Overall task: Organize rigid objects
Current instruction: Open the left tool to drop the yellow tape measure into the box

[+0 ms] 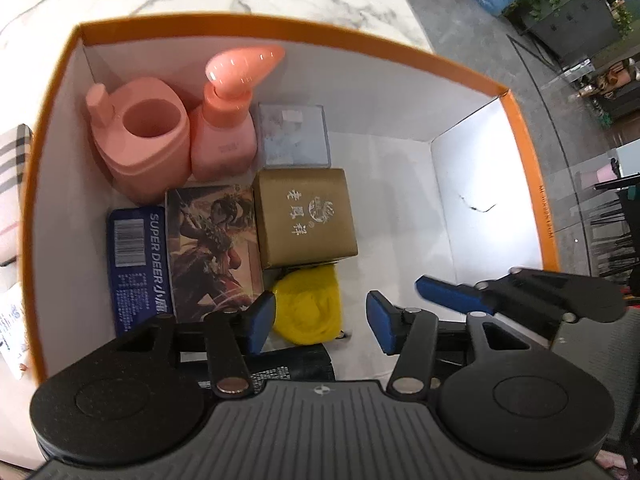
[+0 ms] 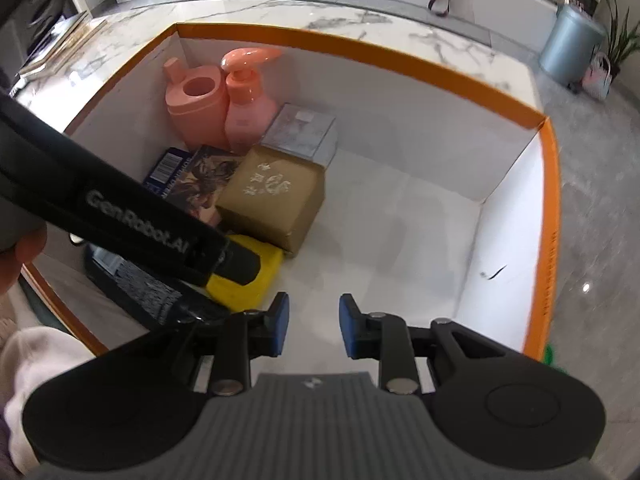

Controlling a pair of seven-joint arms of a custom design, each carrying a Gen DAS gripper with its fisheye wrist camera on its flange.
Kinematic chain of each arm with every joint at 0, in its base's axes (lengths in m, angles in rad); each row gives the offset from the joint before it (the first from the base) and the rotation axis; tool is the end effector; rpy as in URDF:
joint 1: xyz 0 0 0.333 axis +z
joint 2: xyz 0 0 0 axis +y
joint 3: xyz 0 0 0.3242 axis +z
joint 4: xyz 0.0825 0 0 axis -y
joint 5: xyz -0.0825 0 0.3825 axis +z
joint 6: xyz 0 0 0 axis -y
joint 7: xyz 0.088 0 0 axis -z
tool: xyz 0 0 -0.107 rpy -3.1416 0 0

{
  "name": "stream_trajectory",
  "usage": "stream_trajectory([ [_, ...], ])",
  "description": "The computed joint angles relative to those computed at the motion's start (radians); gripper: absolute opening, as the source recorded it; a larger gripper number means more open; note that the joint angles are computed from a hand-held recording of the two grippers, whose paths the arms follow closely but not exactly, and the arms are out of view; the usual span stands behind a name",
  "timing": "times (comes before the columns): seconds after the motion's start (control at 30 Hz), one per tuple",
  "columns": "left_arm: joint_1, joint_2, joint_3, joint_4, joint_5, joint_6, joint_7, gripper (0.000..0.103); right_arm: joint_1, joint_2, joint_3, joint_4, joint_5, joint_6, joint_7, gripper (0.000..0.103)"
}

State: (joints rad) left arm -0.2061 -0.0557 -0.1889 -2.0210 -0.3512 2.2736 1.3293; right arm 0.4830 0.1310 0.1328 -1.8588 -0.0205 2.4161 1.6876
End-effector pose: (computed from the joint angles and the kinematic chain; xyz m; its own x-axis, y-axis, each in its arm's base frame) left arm 0.5187 -0.2274 0.5159 -0.0058 -0.9318 0.3629 -0.9801 -0.0668 -0.1870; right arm 0.5175 0.3616 0.5030 0.4934 -0.8685 -0.0469 -0.8017 -0.4332 -0.4119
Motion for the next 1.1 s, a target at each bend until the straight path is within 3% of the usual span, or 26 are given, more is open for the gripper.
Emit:
stream_trajectory([
  [0.03,0.022,-0.016,-0.017,-0.016,-0.006,0.014,0.011,0.046,-0.001,0.001,0.002,0.003,0.016,-0.004,0.002,0.028],
  [0.1,0.062,-0.043,-0.044,-0.033,-0.021,0.016,0.039,0.043,-0.003,0.007,0.004,0.014,0.047,-0.018,0.008,0.028],
  [0.23,0.059,-0.111,-0.028,-0.075,0.02,0.043,0.055,0.043,-0.001,0.042,0.009,0.067,0.1,-0.063,0.016,0.028],
  [0.33,-0.019,-0.158,0.058,-0.096,0.09,0.047,0.034,0.043,0.009,0.081,0.009,0.122,0.112,-0.11,0.027,0.027],
  [0.37,-0.033,-0.126,0.058,-0.064,0.095,0.081,0.042,0.043,0.016,0.095,0.006,0.142,0.103,-0.127,0.042,0.027],
  [0.47,0.037,-0.13,0.002,-0.064,0.099,0.091,0.042,0.043,0.033,0.132,-0.001,0.189,0.081,-0.171,0.079,0.024],
  [0.5,0.056,-0.138,-0.013,-0.069,0.099,0.094,0.034,0.043,0.037,0.142,-0.002,0.204,0.078,-0.189,0.086,0.018],
  [0.8,0.055,-0.209,0.023,-0.125,0.052,0.107,0.082,0.043,0.072,0.183,-0.015,0.276,0.019,-0.249,0.127,0.018],
  [0.93,0.063,-0.272,0.039,-0.176,0.047,0.134,0.132,0.043,0.095,0.17,-0.024,0.268,-0.036,-0.236,0.177,0.018],
  [1.1,0.035,-0.361,0.114,-0.245,0.073,0.175,0.153,0.043,0.113,0.103,-0.019,0.213,-0.073,-0.142,0.29,0.019],
])
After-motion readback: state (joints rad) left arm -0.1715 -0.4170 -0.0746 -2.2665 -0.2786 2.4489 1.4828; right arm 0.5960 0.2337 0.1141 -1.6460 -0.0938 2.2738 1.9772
